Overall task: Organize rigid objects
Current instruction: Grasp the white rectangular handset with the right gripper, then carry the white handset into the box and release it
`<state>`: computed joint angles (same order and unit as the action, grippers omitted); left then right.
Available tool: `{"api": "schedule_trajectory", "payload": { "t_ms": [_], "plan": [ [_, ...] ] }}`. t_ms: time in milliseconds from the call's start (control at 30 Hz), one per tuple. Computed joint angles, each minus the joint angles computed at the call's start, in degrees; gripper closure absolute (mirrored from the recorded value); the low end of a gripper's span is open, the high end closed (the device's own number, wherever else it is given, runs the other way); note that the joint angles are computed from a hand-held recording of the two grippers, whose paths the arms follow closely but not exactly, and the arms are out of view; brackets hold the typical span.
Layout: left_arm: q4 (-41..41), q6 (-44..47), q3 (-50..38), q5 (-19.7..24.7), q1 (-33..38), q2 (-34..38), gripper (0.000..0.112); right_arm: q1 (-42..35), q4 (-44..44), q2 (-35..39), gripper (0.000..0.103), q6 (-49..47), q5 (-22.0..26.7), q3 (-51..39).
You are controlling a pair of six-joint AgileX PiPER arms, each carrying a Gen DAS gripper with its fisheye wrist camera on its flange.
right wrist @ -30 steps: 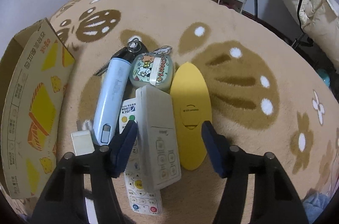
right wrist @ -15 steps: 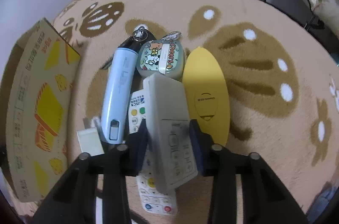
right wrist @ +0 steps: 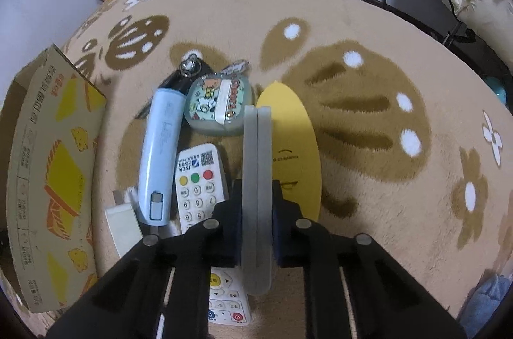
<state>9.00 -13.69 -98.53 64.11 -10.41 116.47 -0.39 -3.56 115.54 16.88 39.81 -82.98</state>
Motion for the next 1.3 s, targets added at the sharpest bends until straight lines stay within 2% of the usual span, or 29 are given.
{"api": "schedule_trajectory", "payload": {
  "t_ms": [267, 533, 833, 1000, 1300],
  "plan": [
    [-0.01, -0.37, -0.18, 0.08, -0.23, 0.18, 0.100, 0.79, 0.64, -3.88, 0.087, -0.64, -3.95, 1.23],
    [-0.05, -0.51, 0.01, -0.05, -0.33, 0.02, 0.100, 3.02, 10.93, -5.91, 0.087, -9.40, -7.62, 0.02],
    [-0.53, -0.34, 0.13, -0.07, -0.14, -0.15, 0.100, 9.58, 24.44, -12.23, 0.087, -21.88, -13.14, 2.44],
    [-0.48, -0.31, 0.15, -0.07, -0.13, -0.16, 0.100, 13.09, 28.82, -12.56, 0.087, -27.25, -14.56, 2.82],
    [-0.18, -0.35, 0.16, 0.00, -0.31, -0.23, 0.100, 16.00, 26.98, -8.94, 0.087, -26.70, -14.15, 2.78]
  ]
}}
